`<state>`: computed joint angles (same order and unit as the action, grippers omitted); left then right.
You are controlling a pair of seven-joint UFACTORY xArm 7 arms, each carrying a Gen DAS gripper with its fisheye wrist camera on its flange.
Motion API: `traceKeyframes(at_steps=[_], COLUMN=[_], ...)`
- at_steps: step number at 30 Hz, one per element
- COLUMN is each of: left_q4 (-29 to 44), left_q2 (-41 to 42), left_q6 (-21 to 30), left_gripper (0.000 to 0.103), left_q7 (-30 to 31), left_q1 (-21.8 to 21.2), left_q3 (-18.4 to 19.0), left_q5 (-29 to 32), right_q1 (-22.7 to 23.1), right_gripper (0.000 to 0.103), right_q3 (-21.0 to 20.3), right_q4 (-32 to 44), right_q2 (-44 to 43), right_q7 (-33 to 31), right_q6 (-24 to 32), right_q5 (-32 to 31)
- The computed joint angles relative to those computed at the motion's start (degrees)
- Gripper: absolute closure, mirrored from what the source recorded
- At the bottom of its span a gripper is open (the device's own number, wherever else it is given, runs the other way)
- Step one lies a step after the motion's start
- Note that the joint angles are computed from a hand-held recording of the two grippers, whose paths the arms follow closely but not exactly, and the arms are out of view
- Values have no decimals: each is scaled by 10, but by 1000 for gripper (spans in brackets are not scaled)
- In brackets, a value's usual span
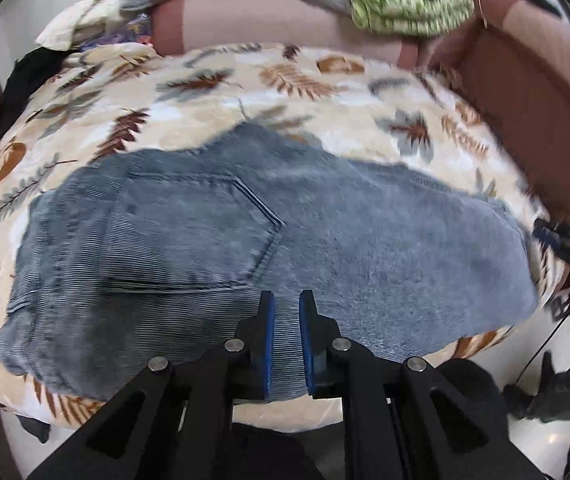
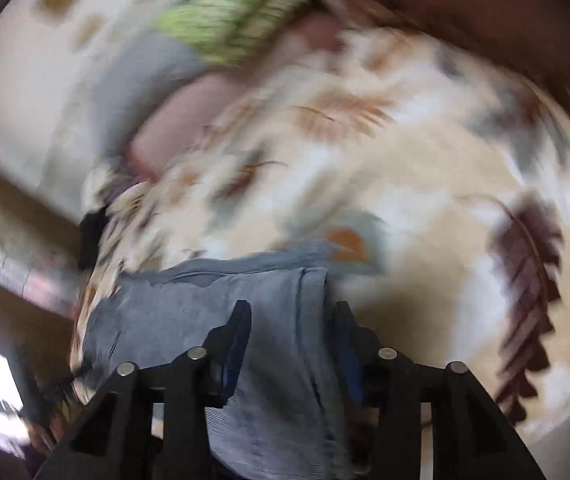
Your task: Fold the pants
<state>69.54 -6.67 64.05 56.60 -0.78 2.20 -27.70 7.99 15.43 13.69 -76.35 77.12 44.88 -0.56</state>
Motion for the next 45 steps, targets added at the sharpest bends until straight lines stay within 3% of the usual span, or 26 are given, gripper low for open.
traceKeyframes(at_steps=[2, 4, 11, 13, 15, 16, 21, 22, 24, 26, 28, 30, 32, 37, 39, 40, 41, 43, 45], left_q4=[-7, -8, -14, -9, -1, 5, 23, 24, 30, 26, 26, 28, 32, 32, 29, 29, 31, 38, 42], left_q2=[2, 6, 11, 19, 26, 32, 48, 49, 55, 52, 50, 51, 55, 53, 48, 47, 46, 50, 55], left_q6=[-4, -2, -5, -10, -14, -12, -16, -18, -18, -21, -17, -19, -18, -12, -6, -5, -4, -1, -4], left_gripper=[91, 91, 91, 91, 91, 91, 91, 91, 91, 91, 91, 91, 91, 91, 91, 91, 91, 88, 69], left_q7=[-14, -17, -37, -44, -51, -56, -65, -68, -79, -80, -73, -71, -72, -80, -79, -78, -77, -79, -79], left_q1=[-4, -6, -7, -4, -1, 2, 12, 13, 13, 14, 16, 18, 20, 22, 23, 23, 25, 29, 33], left_q3=[-8, -9, -9, -9, -7, -6, -7, -8, -11, -12, -11, -10, -9, -10, -9, -8, -6, -2, 0], left_q5=[16, 17, 28, 32, 32, 31, 28, 28, 29, 29, 24, 25, 23, 15, 10, 9, 8, 4, 1], right_q1=[-8, -4, -5, -13, -25, -33, -96, -111, -93, -94, -90, -71, -72, -44, -38, -36, -39, -85, -86], right_gripper=[57, 58, 56, 56, 80, 88, 92, 100, 100, 97, 96, 79, 35, 31, 36, 51, 73, 74, 73], right_q3=[-10, -38, -101, -98, -80, -64, 8, 9, -36, -45, -51, -63, -44, -36, -40, -39, -33, 37, 59], right_q4=[-17, -27, -3, 17, 67, 96, 183, 180, 146, 116, 94, 62, 61, 36, 42, 60, 87, 178, 230], right_q2=[-31, -11, 197, 228, 282, 305, 316, 305, 286, 255, 211, 155, 124, 134, 173, 213, 252, 321, 355], right_q7=[2, -19, -119, -149, -174, -180, -147, -142, -133, -125, -109, -104, -91, -93, -104, -114, -124, -117, -106], right_q6=[-8, -50, -189, -186, -137, -102, 29, 27, -37, -72, -64, -69, -34, -68, -80, -75, -46, 54, 77], right_q5=[-4, 3, 33, 25, 7, -7, -111, -123, -111, -99, -76, -45, -35, -13, -10, -12, -17, -86, -148])
